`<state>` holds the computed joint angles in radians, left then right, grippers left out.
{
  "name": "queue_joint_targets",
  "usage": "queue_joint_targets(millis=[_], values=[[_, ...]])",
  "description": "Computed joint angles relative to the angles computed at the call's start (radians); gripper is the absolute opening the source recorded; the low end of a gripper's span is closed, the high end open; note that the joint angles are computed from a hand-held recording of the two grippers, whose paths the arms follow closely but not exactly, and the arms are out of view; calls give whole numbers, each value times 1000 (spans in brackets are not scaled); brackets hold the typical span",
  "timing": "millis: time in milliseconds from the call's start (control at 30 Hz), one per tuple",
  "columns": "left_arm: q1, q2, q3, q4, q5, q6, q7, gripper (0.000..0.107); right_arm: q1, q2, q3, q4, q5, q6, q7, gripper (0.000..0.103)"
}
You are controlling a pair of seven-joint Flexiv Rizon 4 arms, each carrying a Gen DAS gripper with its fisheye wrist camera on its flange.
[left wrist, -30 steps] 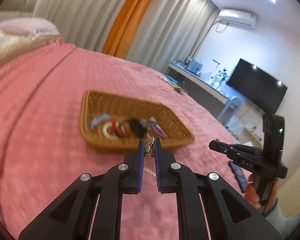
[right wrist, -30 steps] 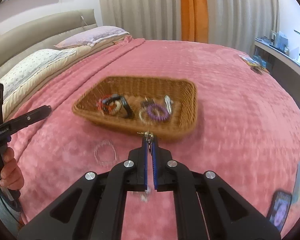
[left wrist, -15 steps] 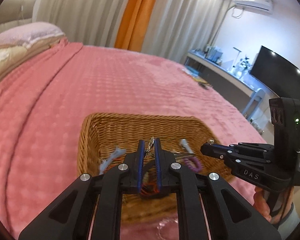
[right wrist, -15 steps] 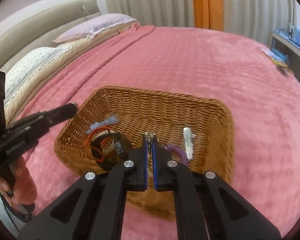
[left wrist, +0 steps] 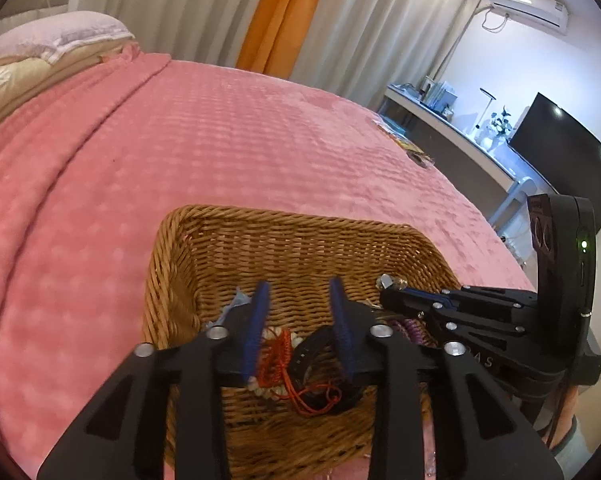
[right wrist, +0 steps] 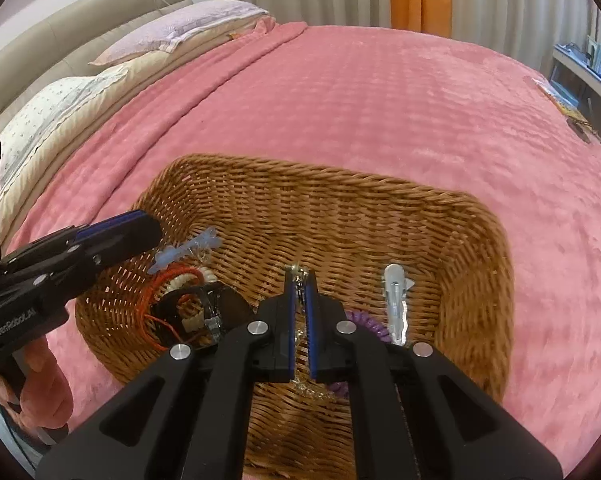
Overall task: Organize jewelry
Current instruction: 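Carry both charms into the wicker basket and open both tools, then move both open tools back to the clear bead bracelet and charm cluster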
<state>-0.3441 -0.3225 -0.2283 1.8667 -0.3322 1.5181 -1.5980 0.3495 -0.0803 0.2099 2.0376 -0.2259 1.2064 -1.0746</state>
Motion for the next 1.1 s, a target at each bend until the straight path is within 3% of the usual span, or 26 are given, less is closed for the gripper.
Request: queue_joint_targets(millis=[133,267,333,400,467,567,700,833,933,1100], values=[[-27,27,33,15,26,3,-32,39,-7,32,2,21,8,14,2,5],[12,91,-35,101,-22,71,2,39,-17,107,14,72,55,33,-18,13],[16,127,-55,143,-40,101,13,41,-21,151,20,108,65,50,-16,32],[6,164,-62,187,-52,128,13,43,-37,232,38,188,41,100,22,45],[2,190,-76,223,-72,147,23,44,-25,284,38,226,76,107,14,45],[-77,215,13,243,9,130,-59,44,-10,361,47,293,118,119,10,45],[-187,223,185,211,329,40,-358,44,4,427,64,368,131,112,33,45],[-168,198,170,201,408,-27,-452,44,27,444,72,436,152,111,68,45],[-140,165,138,199,388,-42,-449,44,77,438,45,465,216,115,52,45],[-131,120,130,184,369,-75,-443,44,58,424,79,508,171,148,88,45]])
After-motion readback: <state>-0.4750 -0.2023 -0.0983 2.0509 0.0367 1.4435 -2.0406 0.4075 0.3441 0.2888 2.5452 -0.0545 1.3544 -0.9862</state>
